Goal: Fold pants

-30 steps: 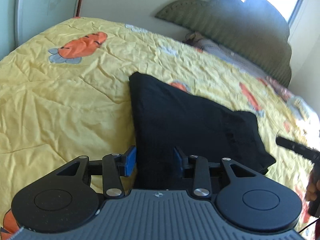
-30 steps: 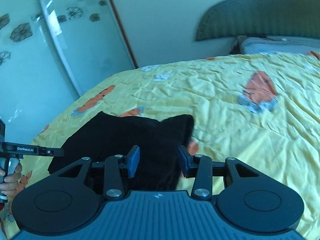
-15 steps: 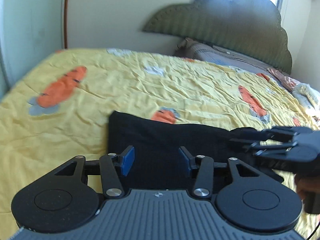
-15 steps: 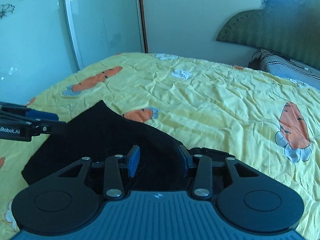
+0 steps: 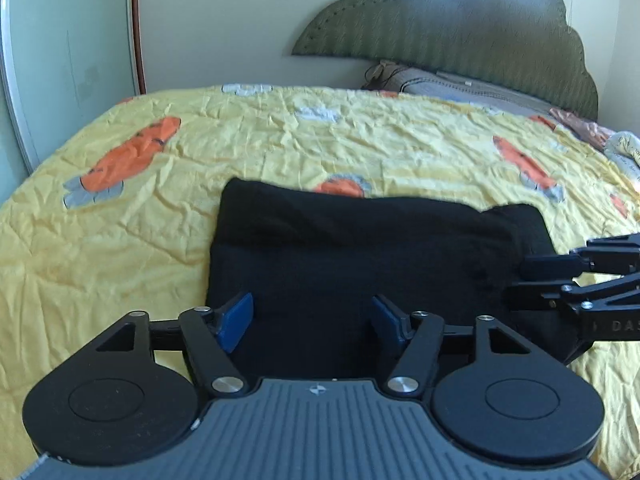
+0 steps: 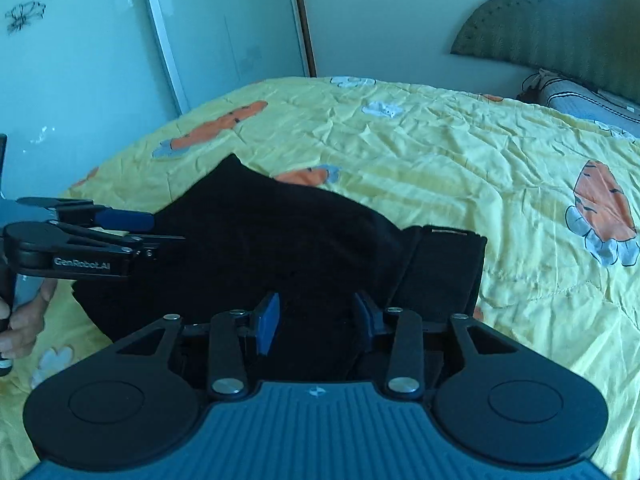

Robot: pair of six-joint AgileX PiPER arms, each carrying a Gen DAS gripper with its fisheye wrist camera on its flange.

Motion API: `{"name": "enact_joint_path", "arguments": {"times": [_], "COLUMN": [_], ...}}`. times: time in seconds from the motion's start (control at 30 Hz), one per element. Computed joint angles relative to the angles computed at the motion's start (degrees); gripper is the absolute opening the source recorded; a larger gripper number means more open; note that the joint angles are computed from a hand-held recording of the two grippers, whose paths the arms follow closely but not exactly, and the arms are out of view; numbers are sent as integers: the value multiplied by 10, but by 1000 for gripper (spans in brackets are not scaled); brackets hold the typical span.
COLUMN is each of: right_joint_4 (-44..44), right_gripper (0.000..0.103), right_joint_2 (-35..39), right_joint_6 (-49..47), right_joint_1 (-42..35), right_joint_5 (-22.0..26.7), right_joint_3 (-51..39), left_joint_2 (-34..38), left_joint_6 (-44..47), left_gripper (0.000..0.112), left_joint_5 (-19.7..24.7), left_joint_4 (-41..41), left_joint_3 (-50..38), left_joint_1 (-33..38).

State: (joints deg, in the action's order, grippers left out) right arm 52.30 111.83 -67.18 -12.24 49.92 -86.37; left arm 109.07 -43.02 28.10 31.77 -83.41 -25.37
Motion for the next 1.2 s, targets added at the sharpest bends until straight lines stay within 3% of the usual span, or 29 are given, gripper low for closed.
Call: {"name": "enact_joint_path", "arguments": {"times": [0.07,0.13,0.2,0.33,0.43,0.53,0.63,0.73,0.83,0.9,1.03,1.1,1.17,1.2], "right_joint_4": [23,29,37,76,60,71,108,126,141,126,154,118,142,153], "right_gripper": [39,39,40,40,39,39,40,41,41,41,43,42,45,45], "right_joint_2": [20,8,-42,-105,-121,-146,-194,-179,-177,-193,-198,-185,-174,-169], "right_joint_6": [16,49,3,-81,-113,-101,-150,-156,-203,-174,-185,-166,-205,-202], "right_joint_1": [-4,-3,3,-26,-16,-28,-33,-32,-9,4,7,26,34,28], "right_joint_5": [5,-8,-48,-21,-91,-97,-115,-112,-163,-181,-163,-185,-227,-225], "right_joint_3": [-15,-9,46,133,189,215,264,267,286,290,286,278,289,287], "left_joint_2": [17,9,-22,-77,-73,-81,-110,-89,-87,-88,-86,-89,-94,-94], "left_joint_6": [-51,-62,-67,-114,-199,-252,-301,-321,-349,-350,-361,-363,-364,-363], "left_gripper": [73,70,71,72,76,76,81,84,85,85,85,85,85,86], "left_joint_5": [4,19,7,-17,-8,2,-12,0,10,12,26,38,40,40], "left_joint_4": [65,67,45,53,161,205,227,255,282,282,292,292,294,295], "left_joint_3": [-4,-5,23,99,124,137,173,170,172,173,171,171,175,175], "left_joint_1": [-10,-14,-10,-23,-51,-59,-60,-68,-75,-76,-83,-91,-95,-96]}}
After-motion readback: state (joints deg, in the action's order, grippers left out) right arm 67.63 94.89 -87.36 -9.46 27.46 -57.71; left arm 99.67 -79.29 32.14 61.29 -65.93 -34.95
